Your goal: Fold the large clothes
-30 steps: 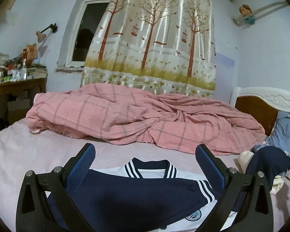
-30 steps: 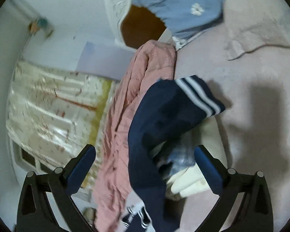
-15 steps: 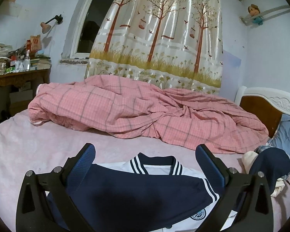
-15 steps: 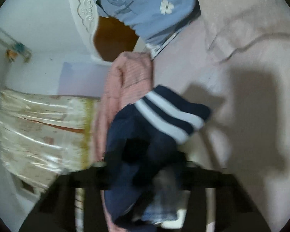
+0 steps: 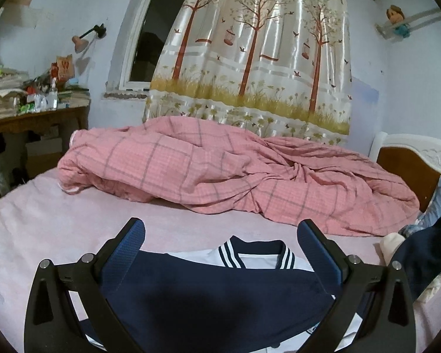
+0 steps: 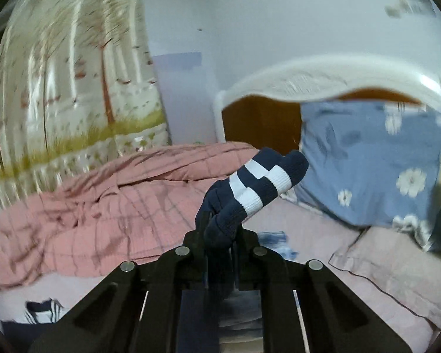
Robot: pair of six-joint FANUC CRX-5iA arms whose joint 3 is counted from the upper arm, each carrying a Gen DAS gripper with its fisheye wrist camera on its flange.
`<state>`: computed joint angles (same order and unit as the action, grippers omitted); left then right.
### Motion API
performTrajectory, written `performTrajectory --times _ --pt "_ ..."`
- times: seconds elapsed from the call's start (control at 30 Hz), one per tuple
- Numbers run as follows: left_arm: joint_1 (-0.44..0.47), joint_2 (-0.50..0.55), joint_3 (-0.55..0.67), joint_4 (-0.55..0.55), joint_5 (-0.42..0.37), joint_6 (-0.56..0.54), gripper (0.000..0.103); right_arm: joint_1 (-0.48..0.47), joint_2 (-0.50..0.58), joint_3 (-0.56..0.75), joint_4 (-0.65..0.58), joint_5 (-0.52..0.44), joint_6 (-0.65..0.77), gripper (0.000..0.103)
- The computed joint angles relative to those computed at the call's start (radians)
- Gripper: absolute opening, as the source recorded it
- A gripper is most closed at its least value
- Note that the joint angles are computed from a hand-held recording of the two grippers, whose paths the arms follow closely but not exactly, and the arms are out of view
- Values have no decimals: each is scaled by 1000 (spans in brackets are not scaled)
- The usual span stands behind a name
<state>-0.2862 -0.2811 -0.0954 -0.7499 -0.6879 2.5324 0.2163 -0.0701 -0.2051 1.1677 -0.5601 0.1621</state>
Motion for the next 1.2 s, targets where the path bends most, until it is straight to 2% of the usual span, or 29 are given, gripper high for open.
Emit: performTrajectory --times 0.07,0.2,0.3,0.43,0.47,0.53,0.6,0.7,0.83,0.93,1.0,1.03,1.07,1.1,1.17,1.2 --pt "-11 5 10 -8 -18 -11 103 89 27 12 63 -62 -30 12" --pt "-23 5 18 -44 -42 0 103 251 93 46 88 -153 -63 12" --pt "-3 -13 8 -46 -40 7 103 338 130 36 132 -121 -161 12" --pt "82 -53 -32 25 12 -23 103 421 201 40 144 -43 -241 12" --pt "79 -60 -37 -5 18 2 103 445 225 44 147 -40 -257 12" --pt "65 -74 -48 -55 39 15 103 493 275 70 80 -39 -215 12" --pt "16 -55 -16 -134 -45 69 103 532 312 87 -17 0 -162 12" --pt "36 -51 -17 -104 -38 42 103 583 352 114 -151 9 -36 12" --pt "45 -36 -5 -103 -68 39 103 611 354 97 -203 27 59 15" --pt "94 -41 -22 -35 -28 -1 103 629 346 127 -384 58 260 31" --pt "129 -42 -36 27 3 -51 103 633 333 140 -468 68 370 62" --pt "143 -40 -41 56 14 -76 103 630 320 132 -471 77 388 66" --pt "155 -36 -44 83 22 -98 103 625 289 90 -437 104 373 66" --pt "168 -33 -49 114 34 -124 103 623 274 85 -454 101 397 66" --pt "204 -20 -66 213 70 -210 103 613 239 91 -564 88 486 66" --pt "232 -11 -82 297 100 -286 103 601 215 81 -588 84 492 66"
